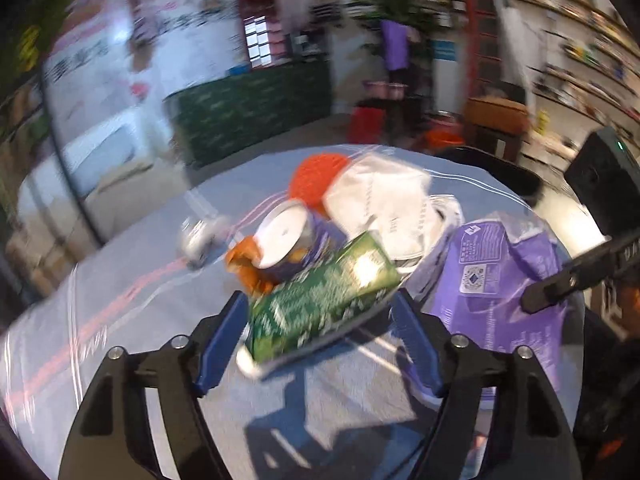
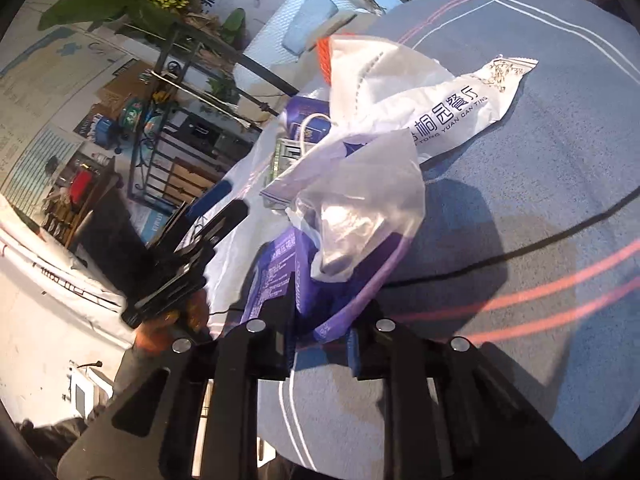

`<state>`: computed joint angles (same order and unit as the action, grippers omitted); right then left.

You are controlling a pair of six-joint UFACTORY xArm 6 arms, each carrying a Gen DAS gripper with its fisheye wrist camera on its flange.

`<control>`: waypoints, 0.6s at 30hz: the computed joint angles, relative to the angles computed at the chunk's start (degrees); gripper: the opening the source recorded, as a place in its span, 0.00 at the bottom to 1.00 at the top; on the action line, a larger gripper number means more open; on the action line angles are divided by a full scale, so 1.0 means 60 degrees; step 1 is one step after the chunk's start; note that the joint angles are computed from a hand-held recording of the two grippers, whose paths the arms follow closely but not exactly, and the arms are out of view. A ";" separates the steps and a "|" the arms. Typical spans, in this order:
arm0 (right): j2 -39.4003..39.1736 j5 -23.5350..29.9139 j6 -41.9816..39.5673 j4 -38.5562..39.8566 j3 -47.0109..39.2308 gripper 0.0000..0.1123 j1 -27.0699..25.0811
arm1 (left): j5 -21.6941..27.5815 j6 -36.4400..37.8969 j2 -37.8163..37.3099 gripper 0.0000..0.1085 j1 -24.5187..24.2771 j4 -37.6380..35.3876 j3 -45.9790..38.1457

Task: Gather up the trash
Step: 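Grasp the white and purple plastic bags with the right tool while the left tool reaches the green carton, then grasp the green juice carton with the left tool while the right tool lifts the bags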

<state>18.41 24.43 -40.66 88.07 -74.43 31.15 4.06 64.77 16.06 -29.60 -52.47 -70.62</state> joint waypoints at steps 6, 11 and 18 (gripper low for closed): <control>-0.1054 -0.0797 -0.1095 0.0700 0.1076 0.17 0.0065 | 0.2097 -0.0784 0.1420 0.80 0.0706 0.3239 -0.1687; -0.1539 -0.1166 -0.1312 0.1061 0.1654 0.17 -0.0015 | 0.3432 -0.2366 0.2375 0.79 0.0846 0.6694 -0.3133; -0.1547 -0.1177 -0.1618 0.1602 0.1820 0.17 -0.0082 | 0.4179 -0.2667 0.2963 0.67 0.0776 0.7902 -0.4129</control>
<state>9.13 17.37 -50.36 97.69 -63.51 30.66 29.13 48.77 33.84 -24.95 -5.06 -95.40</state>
